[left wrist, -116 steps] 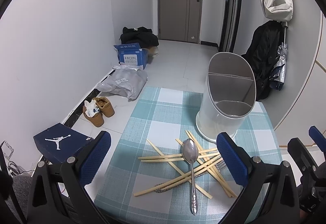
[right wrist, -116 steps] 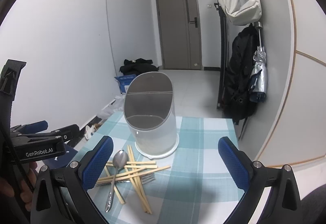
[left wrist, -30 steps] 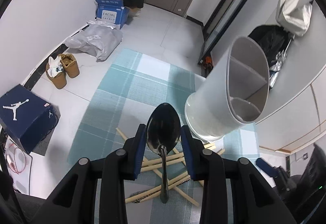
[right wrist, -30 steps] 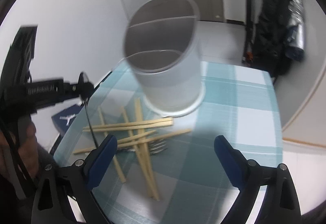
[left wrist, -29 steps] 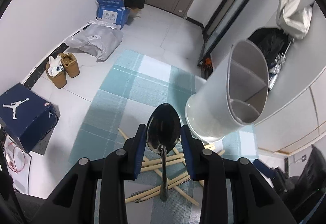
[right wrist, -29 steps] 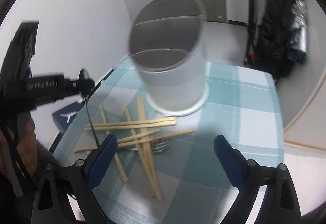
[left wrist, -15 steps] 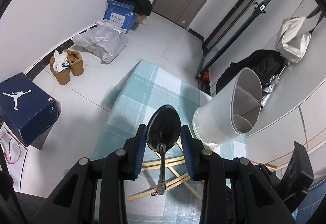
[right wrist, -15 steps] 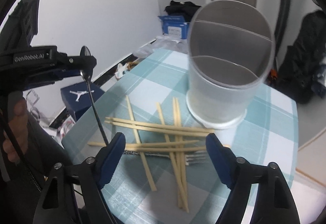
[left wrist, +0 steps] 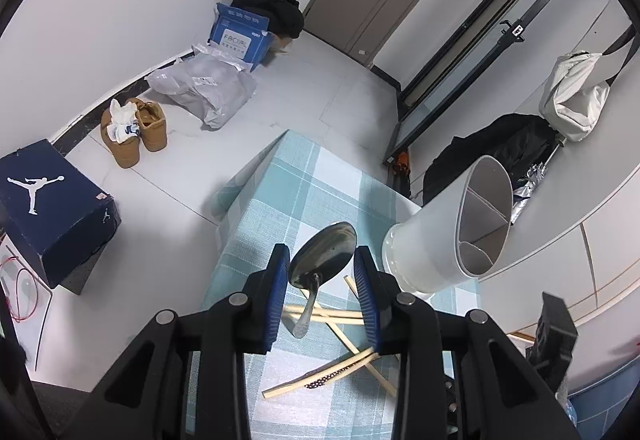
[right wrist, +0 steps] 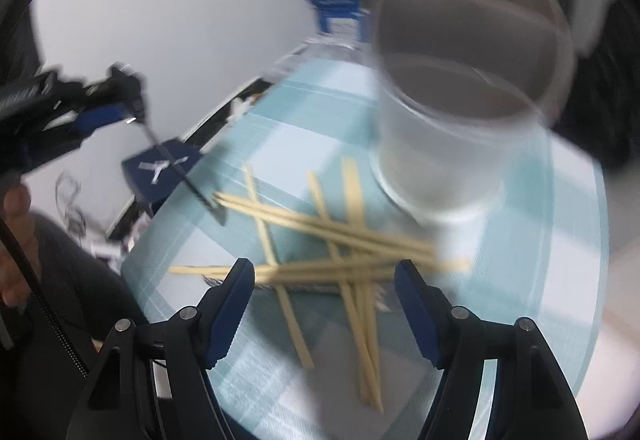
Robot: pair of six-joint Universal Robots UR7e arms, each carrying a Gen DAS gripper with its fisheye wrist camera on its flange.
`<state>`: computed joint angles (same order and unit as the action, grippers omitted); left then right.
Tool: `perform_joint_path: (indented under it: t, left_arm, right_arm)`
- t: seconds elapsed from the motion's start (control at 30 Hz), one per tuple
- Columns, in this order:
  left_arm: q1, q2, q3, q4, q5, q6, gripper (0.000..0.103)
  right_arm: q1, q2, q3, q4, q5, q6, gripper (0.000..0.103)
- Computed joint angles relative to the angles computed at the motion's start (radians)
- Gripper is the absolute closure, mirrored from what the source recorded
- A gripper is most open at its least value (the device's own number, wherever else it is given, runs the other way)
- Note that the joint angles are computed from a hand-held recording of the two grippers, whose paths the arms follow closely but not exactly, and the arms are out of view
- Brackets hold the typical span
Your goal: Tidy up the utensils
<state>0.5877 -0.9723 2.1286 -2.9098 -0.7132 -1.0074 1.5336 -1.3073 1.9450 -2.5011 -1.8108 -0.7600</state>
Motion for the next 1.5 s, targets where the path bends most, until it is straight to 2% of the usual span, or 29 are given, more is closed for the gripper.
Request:
perform_joint_path:
  t: [0.13,0.2,0.33,0.37,0.43,0.63,0.73,0.83,0.87,0.93,1.0,1.07,1.13,1.2,1.33,1.5]
  left_arm:
    - [-0.003,0.006,-0.005,-0.008,-0.006,0.027,0.075]
    - [-0.005,0.004,-0.005,-0.007,-0.007,0.031,0.075]
    - [-0.006,0.004,-0.011,0.009,-0.001,0.024,0.075]
    - [-0.007,0.006,-0.013,0.014,0.001,0.023,0.075]
    - [-0.005,0.005,-0.019,0.033,-0.002,0.022,0.1]
    - [0.003,0.011,-0.026,0.035,-0.031,0.031,0.1]
    - [0.02,0.019,-0.028,-0.006,-0.072,0.046,0.1]
    - [0.045,0.027,-0.04,0.004,-0.122,0.042,0.1]
    - [0.051,0.028,-0.044,0.016,-0.134,0.037,0.1]
    - [0.05,0.029,-0.051,0.053,-0.139,0.018,0.1]
    - [0.048,0.028,-0.053,0.068,-0.136,0.01,0.097]
    - [0.044,0.026,-0.06,0.101,-0.12,-0.01,0.091]
    - [0.042,0.028,-0.069,0.135,-0.106,-0.031,0.064]
    - [0.036,0.029,-0.072,0.158,-0.08,-0.058,0.052]
    - [0.049,0.033,-0.106,0.256,-0.076,-0.089,0.04]
    - [0.069,0.045,-0.156,0.372,-0.081,-0.092,0.039]
  right_arm:
    - [-0.041,-0.002,-0.027,0.025,0.014,0.109,0.033]
    - [-0.068,0.0,-0.053,0.066,0.06,0.193,0.035]
    - [-0.111,0.014,-0.092,0.127,0.135,0.336,0.047]
    - [-0.117,0.016,-0.096,0.133,0.149,0.348,0.047]
    - [-0.125,0.022,-0.1,0.118,0.155,0.363,0.05]
    - [-0.154,0.035,-0.117,0.138,0.164,0.428,0.06]
    - [-0.158,0.032,-0.112,0.138,0.177,0.424,0.067]
    - [-0.153,0.031,-0.102,0.144,0.179,0.404,0.077]
    - [-0.148,0.029,-0.092,0.136,0.167,0.391,0.077]
    - [-0.146,0.028,-0.079,0.125,0.174,0.375,0.082]
    - [-0.141,0.027,-0.065,0.1,0.156,0.358,0.086]
    - [-0.149,0.033,-0.069,0.105,0.169,0.359,0.095]
    - [-0.163,0.046,-0.088,0.123,0.198,0.374,0.095]
    - [-0.167,0.044,-0.091,0.117,0.209,0.368,0.096]
    - [-0.162,0.021,-0.084,0.076,0.207,0.333,0.097]
    - [-0.144,-0.003,-0.08,-0.003,0.163,0.301,0.098]
